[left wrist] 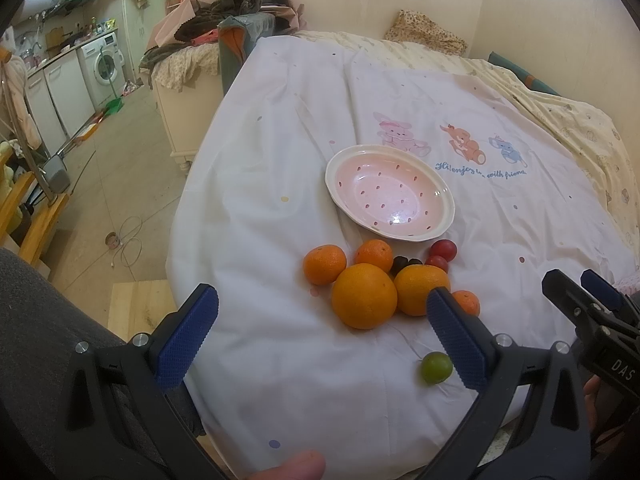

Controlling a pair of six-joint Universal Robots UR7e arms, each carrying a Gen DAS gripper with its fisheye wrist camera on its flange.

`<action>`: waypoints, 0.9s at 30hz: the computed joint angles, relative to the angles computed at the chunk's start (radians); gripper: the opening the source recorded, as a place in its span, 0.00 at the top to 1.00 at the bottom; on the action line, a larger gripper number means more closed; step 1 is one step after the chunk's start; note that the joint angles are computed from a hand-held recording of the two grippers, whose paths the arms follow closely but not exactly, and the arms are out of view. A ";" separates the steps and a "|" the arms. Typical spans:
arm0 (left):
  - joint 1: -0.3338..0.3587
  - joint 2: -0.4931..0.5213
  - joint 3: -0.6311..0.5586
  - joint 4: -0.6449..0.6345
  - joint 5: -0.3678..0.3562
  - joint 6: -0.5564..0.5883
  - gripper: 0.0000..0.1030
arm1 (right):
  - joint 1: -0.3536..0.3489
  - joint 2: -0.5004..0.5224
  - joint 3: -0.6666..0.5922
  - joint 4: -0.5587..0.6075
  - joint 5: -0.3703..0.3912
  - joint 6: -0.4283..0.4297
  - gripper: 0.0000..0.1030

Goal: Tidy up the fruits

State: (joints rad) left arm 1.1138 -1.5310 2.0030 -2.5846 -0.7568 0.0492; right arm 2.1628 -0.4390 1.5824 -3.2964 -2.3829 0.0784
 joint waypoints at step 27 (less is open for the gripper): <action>0.008 0.001 0.002 -0.011 -0.006 0.010 0.00 | 0.001 0.003 -0.001 -0.005 -0.001 -0.002 0.00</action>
